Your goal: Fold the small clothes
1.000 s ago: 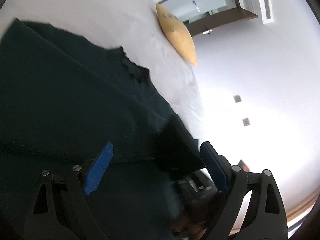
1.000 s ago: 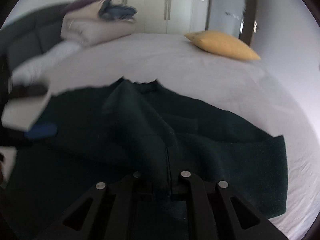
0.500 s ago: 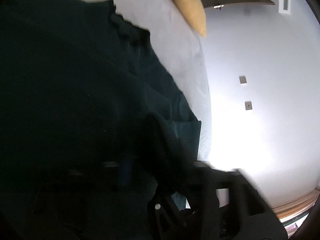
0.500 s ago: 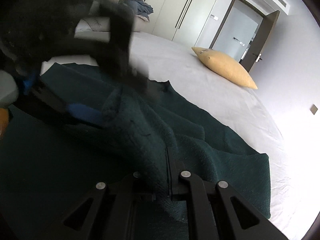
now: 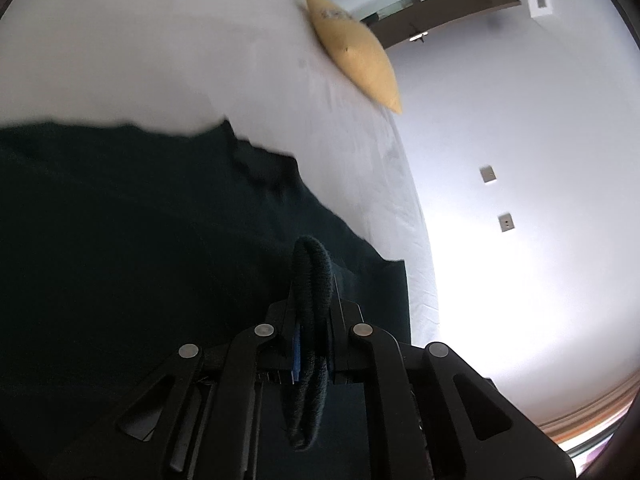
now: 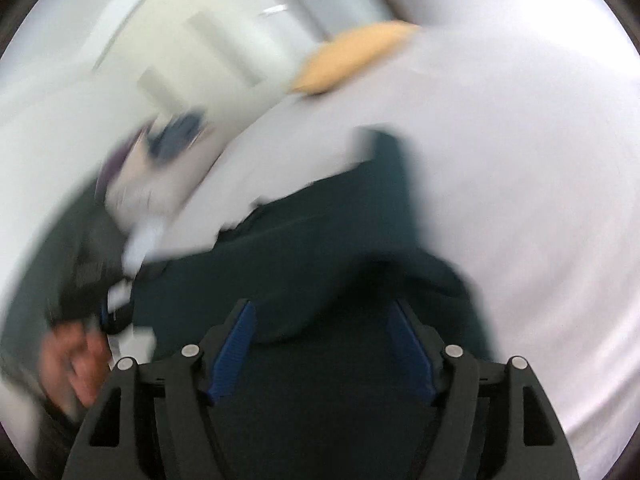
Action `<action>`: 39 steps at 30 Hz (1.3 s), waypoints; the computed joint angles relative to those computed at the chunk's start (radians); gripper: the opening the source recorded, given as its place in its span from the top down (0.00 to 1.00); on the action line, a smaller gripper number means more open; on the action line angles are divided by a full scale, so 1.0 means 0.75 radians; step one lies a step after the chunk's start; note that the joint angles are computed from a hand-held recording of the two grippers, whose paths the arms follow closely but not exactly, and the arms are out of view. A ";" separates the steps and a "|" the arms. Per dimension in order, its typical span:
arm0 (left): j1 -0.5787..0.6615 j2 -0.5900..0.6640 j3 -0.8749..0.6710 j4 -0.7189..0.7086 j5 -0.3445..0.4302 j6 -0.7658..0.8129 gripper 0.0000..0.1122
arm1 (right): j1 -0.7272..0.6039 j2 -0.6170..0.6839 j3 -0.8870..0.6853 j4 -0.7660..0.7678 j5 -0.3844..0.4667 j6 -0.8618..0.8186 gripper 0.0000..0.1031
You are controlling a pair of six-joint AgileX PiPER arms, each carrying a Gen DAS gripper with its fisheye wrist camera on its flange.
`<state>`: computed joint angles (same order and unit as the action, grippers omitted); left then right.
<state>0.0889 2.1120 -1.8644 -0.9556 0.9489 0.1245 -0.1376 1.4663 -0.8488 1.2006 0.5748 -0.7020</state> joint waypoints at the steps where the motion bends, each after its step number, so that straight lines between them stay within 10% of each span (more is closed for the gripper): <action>1: 0.009 0.004 -0.012 0.028 -0.003 -0.009 0.94 | -0.088 0.002 0.032 0.067 0.088 -0.008 0.29; 9: 0.096 -0.062 0.154 -0.039 -0.049 0.079 0.94 | -0.273 0.062 0.090 0.373 0.388 -0.053 0.28; 17: 0.192 -0.113 0.247 -0.089 -0.002 0.180 0.94 | -0.260 0.101 0.074 0.477 0.406 0.083 0.18; 23: 0.239 -0.096 0.356 -0.116 -0.004 0.232 0.94 | -0.269 0.049 -0.056 0.086 0.428 0.434 0.18; 39: 0.284 -0.101 0.552 -0.214 -0.072 0.411 0.94 | -0.197 0.282 -0.114 0.396 0.391 0.108 0.19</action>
<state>0.3018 2.0363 -1.4504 -1.1160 0.8947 0.4328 -0.2856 1.6780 -0.9346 1.4972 0.8682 -0.6211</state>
